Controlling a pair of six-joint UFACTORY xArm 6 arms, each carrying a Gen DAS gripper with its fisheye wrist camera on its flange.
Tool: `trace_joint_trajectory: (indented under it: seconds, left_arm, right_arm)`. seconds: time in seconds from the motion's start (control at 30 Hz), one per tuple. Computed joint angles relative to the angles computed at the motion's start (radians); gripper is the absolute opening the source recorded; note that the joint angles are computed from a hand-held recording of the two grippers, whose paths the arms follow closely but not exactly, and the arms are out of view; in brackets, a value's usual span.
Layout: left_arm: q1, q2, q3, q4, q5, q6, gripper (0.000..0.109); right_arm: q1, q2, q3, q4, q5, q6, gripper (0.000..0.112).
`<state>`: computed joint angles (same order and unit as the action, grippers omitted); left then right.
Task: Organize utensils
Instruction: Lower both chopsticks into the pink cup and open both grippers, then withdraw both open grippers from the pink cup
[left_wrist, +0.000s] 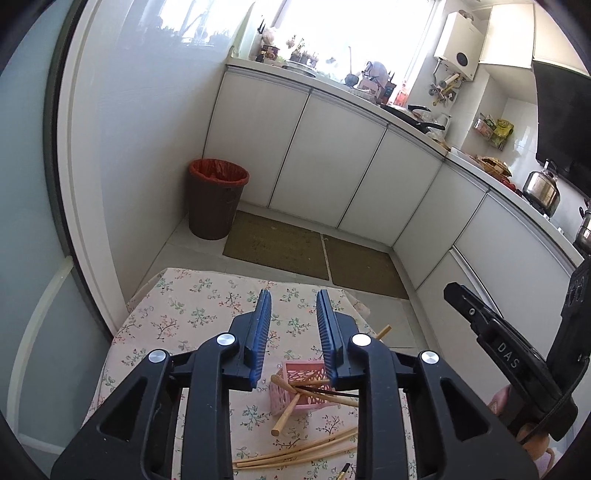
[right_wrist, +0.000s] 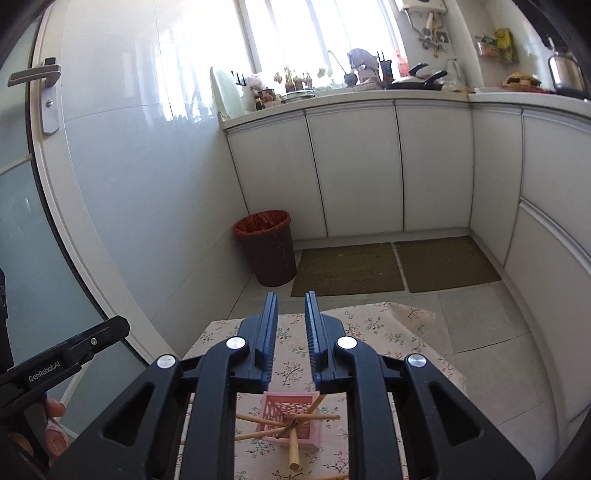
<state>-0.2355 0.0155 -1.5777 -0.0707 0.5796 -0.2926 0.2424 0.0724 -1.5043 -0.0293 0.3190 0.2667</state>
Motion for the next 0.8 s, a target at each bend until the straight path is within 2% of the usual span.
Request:
trace_joint_trajectory:
  seconds: [0.17, 0.27, 0.33, 0.4, 0.43, 0.53, 0.7, 0.8]
  left_arm:
    - [-0.030, -0.034, 0.020, 0.042, 0.012, -0.024, 0.038]
    - [-0.049, -0.065, 0.052, 0.076, 0.011, -0.050, 0.055]
    - [-0.062, -0.089, 0.079, 0.116, 0.005, -0.083, 0.068]
    - [-0.076, -0.113, 0.105, 0.151, 0.006, -0.105, 0.074]
    - [-0.081, -0.123, 0.118, 0.162, 0.008, -0.111, 0.078]
    - [-0.097, -0.155, 0.159, 0.194, 0.016, -0.137, 0.082]
    - [-0.117, -0.190, 0.202, 0.206, 0.035, -0.141, 0.091]
    - [-0.135, -0.213, 0.227, 0.211, 0.046, -0.142, 0.095]
  right_arm:
    - [-0.010, -0.091, 0.087, -0.063, 0.008, 0.039, 0.031]
    - [-0.014, -0.144, 0.141, -0.076, 0.004, 0.058, 0.039]
    - [-0.018, -0.184, 0.188, -0.085, -0.010, 0.076, 0.048]
    - [-0.025, -0.223, 0.237, -0.107, -0.025, 0.115, 0.068]
    - [-0.030, -0.244, 0.264, -0.130, -0.037, 0.146, 0.071]
    - [-0.041, -0.290, 0.326, -0.161, -0.046, 0.194, 0.079]
    - [-0.058, -0.372, 0.428, -0.117, -0.048, 0.204, 0.091]
    - [-0.065, -0.413, 0.482, -0.103, -0.057, 0.221, 0.094]
